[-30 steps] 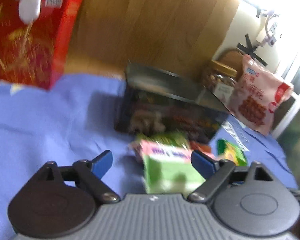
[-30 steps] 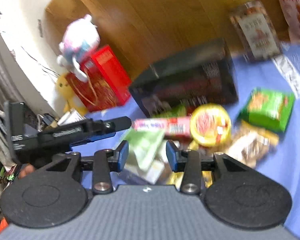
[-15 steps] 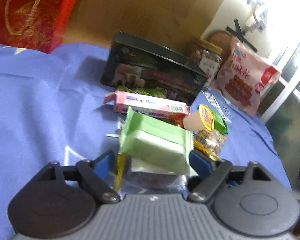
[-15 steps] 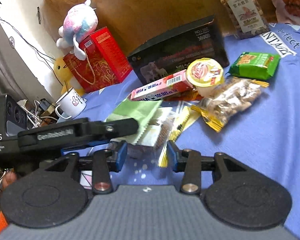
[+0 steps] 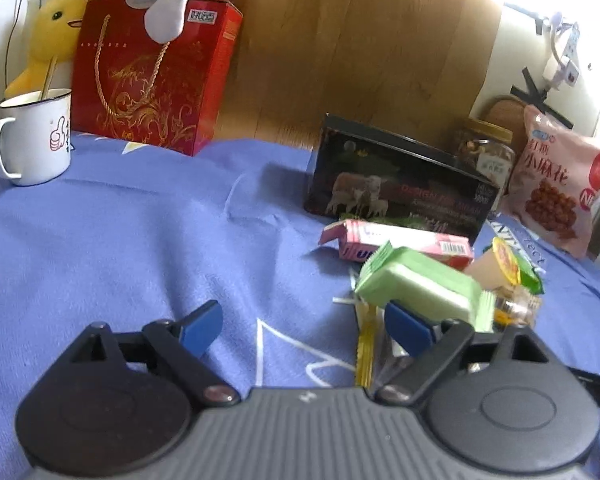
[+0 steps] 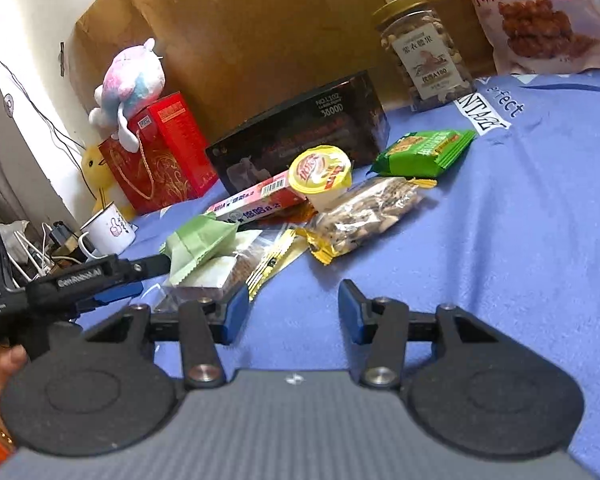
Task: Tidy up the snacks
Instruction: 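Move the left gripper back to the pink UHA candy box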
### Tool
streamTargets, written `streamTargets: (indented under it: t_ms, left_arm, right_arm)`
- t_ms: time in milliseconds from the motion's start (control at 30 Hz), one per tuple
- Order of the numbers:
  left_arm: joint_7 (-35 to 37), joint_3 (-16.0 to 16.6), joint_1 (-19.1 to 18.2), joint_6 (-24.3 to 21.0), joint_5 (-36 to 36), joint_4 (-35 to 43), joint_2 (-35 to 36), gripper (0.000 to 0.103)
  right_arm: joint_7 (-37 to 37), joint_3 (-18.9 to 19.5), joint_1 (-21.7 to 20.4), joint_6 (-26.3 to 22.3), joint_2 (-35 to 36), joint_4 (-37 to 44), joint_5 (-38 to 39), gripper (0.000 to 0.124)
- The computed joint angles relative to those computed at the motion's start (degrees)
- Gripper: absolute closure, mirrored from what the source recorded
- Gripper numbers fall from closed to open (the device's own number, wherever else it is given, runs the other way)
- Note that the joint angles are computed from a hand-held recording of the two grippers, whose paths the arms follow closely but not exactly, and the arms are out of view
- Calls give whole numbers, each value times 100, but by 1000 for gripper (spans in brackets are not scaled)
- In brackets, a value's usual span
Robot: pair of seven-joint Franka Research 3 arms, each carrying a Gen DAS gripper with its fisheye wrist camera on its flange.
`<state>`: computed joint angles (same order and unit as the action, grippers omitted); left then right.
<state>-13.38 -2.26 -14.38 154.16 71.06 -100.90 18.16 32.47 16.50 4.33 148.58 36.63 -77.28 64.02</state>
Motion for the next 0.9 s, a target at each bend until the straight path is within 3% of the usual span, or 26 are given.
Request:
streamTargets:
  t_ms: [133,367,733,900]
  left_arm:
    - [-163,16,-3,67,44,-84,-39,12]
    - [51,-51,-92,-338,-30,21,26,12]
    - [-167,-33,-61,-224,235,-7,6,12]
    - [-856,20,-37,-95,629,-215,-144,12]
  right_arm:
    - [71,14,-33,-92,22,38,22,71]
    - [-14,69,-85,-37,-7,-21,274,72]
    - [191,76,-194,-69,110,117,762,71]
    - [533,82,-269,-93,159,155,931,71]
